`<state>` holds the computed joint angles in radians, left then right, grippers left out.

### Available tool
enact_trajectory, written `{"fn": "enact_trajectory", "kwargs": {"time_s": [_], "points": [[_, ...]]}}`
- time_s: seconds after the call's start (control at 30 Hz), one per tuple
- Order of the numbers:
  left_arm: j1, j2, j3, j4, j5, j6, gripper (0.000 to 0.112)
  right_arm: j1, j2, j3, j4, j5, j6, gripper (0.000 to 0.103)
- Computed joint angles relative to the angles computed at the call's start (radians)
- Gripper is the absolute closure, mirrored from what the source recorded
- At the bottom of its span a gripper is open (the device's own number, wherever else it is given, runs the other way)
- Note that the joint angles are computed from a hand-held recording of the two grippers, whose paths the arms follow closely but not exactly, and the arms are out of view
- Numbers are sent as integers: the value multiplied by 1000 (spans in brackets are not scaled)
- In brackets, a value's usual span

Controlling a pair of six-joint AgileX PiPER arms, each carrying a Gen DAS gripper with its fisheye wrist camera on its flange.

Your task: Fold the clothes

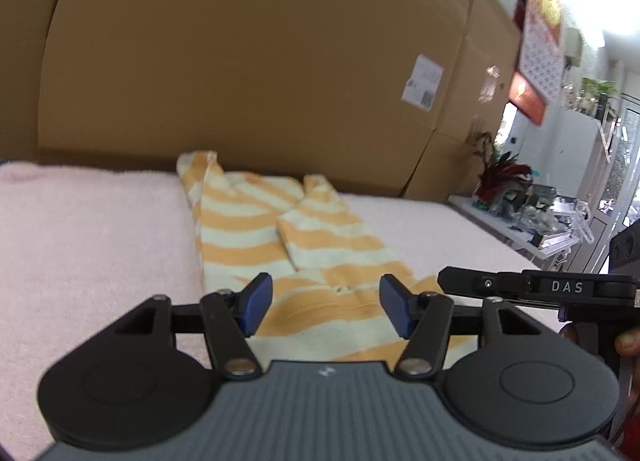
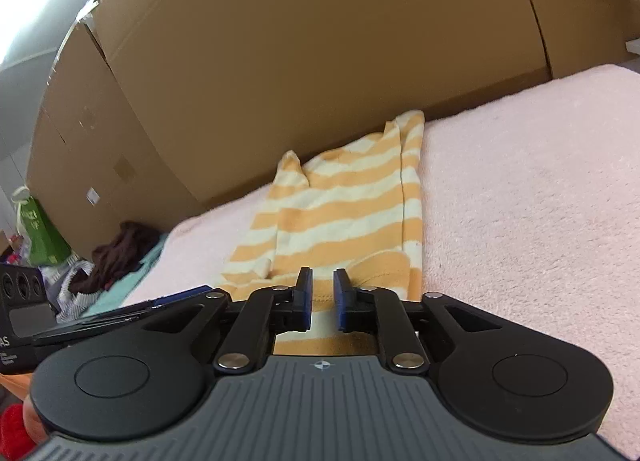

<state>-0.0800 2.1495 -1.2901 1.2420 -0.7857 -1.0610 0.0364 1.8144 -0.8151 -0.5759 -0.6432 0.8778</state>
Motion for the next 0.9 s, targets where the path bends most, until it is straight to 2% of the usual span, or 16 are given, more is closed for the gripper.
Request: {"fn": "enact_trajectory", "kwargs": {"time_s": [0.07, 0.1, 0.17, 0.23, 0.3, 0.33, 0.4, 0.47, 0.5, 0.57, 0.6, 0.67, 0.7, 0.73, 0.8, 0.9], "points": [[36, -21, 56, 28, -75, 41, 46, -21, -46, 81, -32, -72, -51, 85], [53, -21, 62, 84, -101, 5, 46, -42, -56, 106, -108, -103, -20, 85], [72, -12, 66, 177, -128, -58, 45, -47, -67, 146, -154, -100, -6, 86], [65, -11, 102, 135, -95, 6, 48, -35, -69, 188, -89, -100, -59, 91], [73, -16, 117, 108, -115, 20, 47, -41, -71, 225, -50, -151, -85, 88], [86, -13, 118, 109, -157, 1, 47, -45, -77, 240, -46, -190, -94, 82], [107, -12, 123, 111, -227, 4, 41, -45, -85, 251, -81, -235, -113, 82], [100, -18, 134, 111, -206, 36, 37, -8, -83, 233, -59, -159, -134, 78], [92, -21, 138, 114, -180, 46, 38, 6, -78, 235, -22, -144, -168, 80], [83, -15, 142, 108, -149, 40, 41, 16, -69, 249, 28, -168, -216, 82], [86, -13, 135, 117, -176, 13, 41, 17, -74, 255, 35, -183, -218, 81], [92, -6, 123, 127, -250, -21, 47, 27, -78, 267, 73, -226, -249, 82], [82, -15, 133, 102, -257, 8, 48, 48, -77, 262, 117, -224, -281, 84], [63, -25, 146, 69, -237, 51, 52, 83, -80, 249, 184, -192, -329, 89], [23, -29, 149, 34, -166, 94, 70, 151, -69, 206, 312, -112, -453, 91], [-12, -2, 145, 11, -78, 133, 83, 192, -43, 192, 371, -86, -574, 91]]}}
